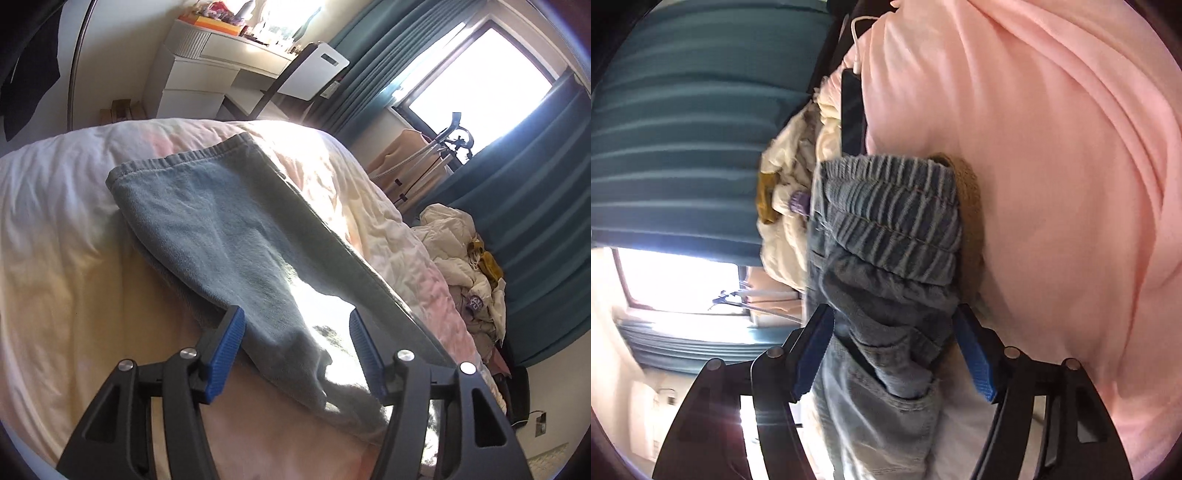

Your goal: Fold clothes

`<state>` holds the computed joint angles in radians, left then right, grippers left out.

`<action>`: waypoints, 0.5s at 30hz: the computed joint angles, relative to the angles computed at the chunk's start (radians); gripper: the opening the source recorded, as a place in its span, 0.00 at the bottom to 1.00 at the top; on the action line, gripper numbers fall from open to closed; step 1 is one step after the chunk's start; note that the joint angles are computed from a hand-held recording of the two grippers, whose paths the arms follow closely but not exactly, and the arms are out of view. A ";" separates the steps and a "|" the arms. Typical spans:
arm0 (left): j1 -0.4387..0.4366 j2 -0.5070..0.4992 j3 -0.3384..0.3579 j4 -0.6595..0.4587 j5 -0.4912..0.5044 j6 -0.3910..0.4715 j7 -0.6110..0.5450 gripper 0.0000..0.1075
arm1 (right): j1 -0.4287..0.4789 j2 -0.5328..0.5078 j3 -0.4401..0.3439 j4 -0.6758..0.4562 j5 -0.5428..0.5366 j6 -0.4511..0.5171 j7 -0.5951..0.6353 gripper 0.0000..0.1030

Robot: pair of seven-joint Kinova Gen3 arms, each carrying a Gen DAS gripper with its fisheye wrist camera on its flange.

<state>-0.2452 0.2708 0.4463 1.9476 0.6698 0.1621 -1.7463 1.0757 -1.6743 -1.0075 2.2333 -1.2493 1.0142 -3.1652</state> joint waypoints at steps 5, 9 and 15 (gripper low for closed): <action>0.202 0.004 -0.137 -0.056 -0.165 0.026 0.072 0.56 | 0.009 -0.153 0.052 0.011 -0.003 0.046 -0.155 0.68; 0.356 0.060 -0.232 -0.144 -0.309 0.095 0.149 0.56 | 0.011 -0.093 0.023 0.000 0.009 0.033 -0.095 0.68; 0.546 0.140 -0.343 -0.240 -0.484 0.118 0.272 0.56 | 0.045 -0.077 0.005 -0.012 -0.004 0.054 -0.081 0.68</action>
